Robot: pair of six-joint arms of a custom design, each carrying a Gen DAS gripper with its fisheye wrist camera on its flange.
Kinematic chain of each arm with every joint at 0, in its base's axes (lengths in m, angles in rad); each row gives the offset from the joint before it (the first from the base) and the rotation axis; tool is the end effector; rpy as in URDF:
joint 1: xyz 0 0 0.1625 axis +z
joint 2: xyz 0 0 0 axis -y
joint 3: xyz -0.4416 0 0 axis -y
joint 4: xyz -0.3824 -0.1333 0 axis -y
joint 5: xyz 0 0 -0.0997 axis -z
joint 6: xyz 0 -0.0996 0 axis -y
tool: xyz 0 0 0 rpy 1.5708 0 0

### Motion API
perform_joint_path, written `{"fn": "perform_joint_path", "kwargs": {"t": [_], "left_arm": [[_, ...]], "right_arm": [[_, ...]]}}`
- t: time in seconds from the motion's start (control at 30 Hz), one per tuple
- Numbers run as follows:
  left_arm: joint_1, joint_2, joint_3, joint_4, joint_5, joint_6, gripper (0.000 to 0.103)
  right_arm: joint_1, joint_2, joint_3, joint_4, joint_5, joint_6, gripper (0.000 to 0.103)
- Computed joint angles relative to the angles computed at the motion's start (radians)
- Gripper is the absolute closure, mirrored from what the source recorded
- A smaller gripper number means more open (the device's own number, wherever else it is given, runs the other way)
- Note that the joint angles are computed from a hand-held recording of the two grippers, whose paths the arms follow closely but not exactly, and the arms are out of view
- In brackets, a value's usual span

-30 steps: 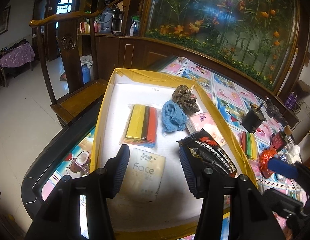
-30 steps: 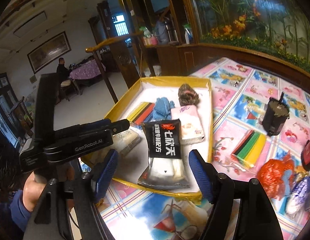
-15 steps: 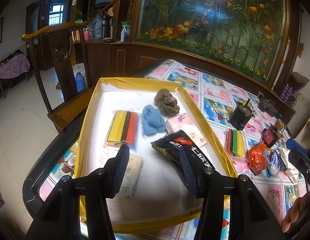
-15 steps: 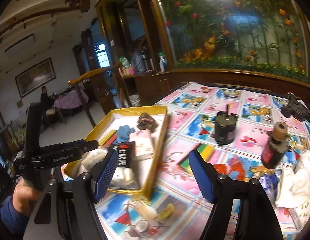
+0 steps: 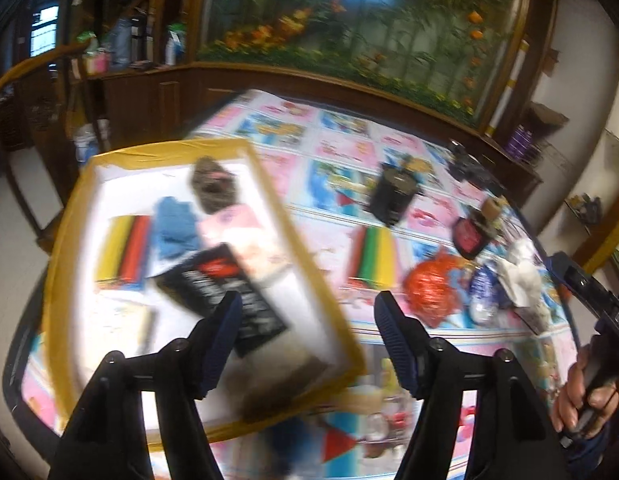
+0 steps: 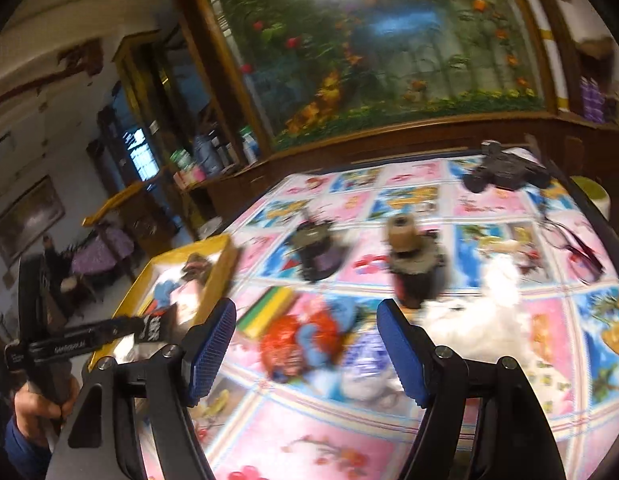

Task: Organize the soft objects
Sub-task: 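Move both grippers back toward the remaining items on the table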

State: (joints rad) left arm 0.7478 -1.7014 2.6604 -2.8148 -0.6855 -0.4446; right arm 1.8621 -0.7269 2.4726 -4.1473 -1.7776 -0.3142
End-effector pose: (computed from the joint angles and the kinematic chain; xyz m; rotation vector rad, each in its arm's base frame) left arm -0.0589 -0.3416 0.2548 0.2930 2.4036 -0.9575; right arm 0.2237 -0.3533 0.0873 0.6849 -2.6061 1.1840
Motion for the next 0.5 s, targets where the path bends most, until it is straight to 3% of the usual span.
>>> {"fn": "perform_joint_path", "kwargs": {"t": [0.07,0.13,0.23,0.33,0.5], "left_arm": [[0.021,0.093,-0.044,-0.035,-0.045,0.053,0.024],[0.045,0.19,-0.105,-0.025,-0.073,0.069,0.024],[0.081,0.324,-0.183,-0.023,-0.062,0.084,0.024],[0.145,0.412,-0.261,0.01,-0.077,0.073,0.024],[0.196,0.477,-0.334,0.086,-0.062,0.025,0.024]], "right_arm": [[-0.039,-0.02,0.032,-0.062,0.007,0.025,0.026],[-0.088,-0.043,0.064,-0.109,0.042,0.053,0.026],[-0.135,-0.067,0.091,-0.142,0.081,0.086,0.026],[-0.161,-0.079,0.104,-0.158,0.116,0.1,0.026],[-0.171,-0.094,0.122,-0.188,0.128,0.104,0.026]]}}
